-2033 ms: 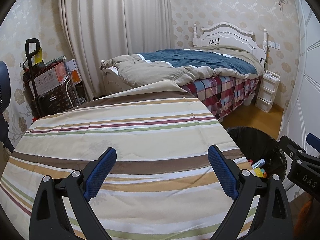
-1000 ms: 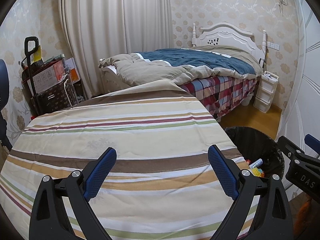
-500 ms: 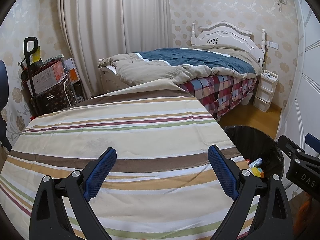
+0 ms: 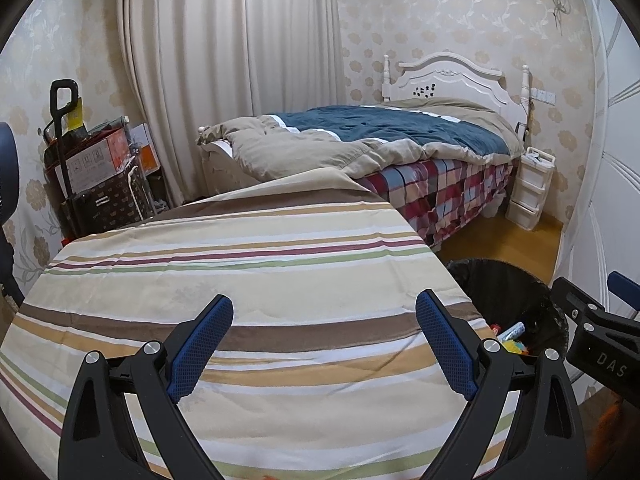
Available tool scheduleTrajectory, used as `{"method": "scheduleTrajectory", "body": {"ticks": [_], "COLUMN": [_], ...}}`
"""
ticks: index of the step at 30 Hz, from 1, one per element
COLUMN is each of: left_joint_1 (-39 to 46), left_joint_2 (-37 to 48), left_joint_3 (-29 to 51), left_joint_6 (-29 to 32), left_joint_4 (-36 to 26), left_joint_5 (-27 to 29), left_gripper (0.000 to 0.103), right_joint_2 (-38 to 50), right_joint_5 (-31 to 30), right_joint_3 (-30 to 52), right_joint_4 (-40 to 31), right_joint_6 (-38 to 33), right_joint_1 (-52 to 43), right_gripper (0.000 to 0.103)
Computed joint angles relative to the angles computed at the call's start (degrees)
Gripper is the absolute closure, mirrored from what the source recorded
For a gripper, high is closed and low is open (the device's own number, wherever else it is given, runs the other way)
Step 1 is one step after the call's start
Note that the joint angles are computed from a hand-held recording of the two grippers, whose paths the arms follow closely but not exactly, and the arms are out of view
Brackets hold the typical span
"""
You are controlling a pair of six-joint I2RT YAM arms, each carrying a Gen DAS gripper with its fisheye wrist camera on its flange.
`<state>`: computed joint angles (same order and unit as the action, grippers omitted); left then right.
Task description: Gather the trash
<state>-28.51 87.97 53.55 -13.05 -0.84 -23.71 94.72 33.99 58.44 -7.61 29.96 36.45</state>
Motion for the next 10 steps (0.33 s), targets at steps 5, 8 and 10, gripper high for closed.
{"method": "scheduleTrajectory", "body": {"ticks": [5, 8, 10], "left_joint_1": [0.3, 1.5, 2.3], "left_joint_2": [0.0, 0.2, 0.3], "left_joint_3": [0.1, 0.7, 0.5], "left_joint_6": [-0.8, -0.9, -0.5], "left_joint_4": [-0.7, -2.0, -2.3], "left_joint_5": [0.0, 1.0, 1.3], "left_gripper": [0.011, 0.011, 0.011], "right_joint_2": [-0.2, 0.2, 1.0], "right_joint_5": [-0.3, -0.6, -0.8], "right_joint_3": [0.2, 0.9, 1.6], "right_joint_4": [-0.6, -1.0, -1.3], "right_joint_6": [-0.4, -0.8, -1.1], "right_joint_1": [0.2, 0.5, 0.8], "right_gripper": [0.009, 0.009, 0.009]}}
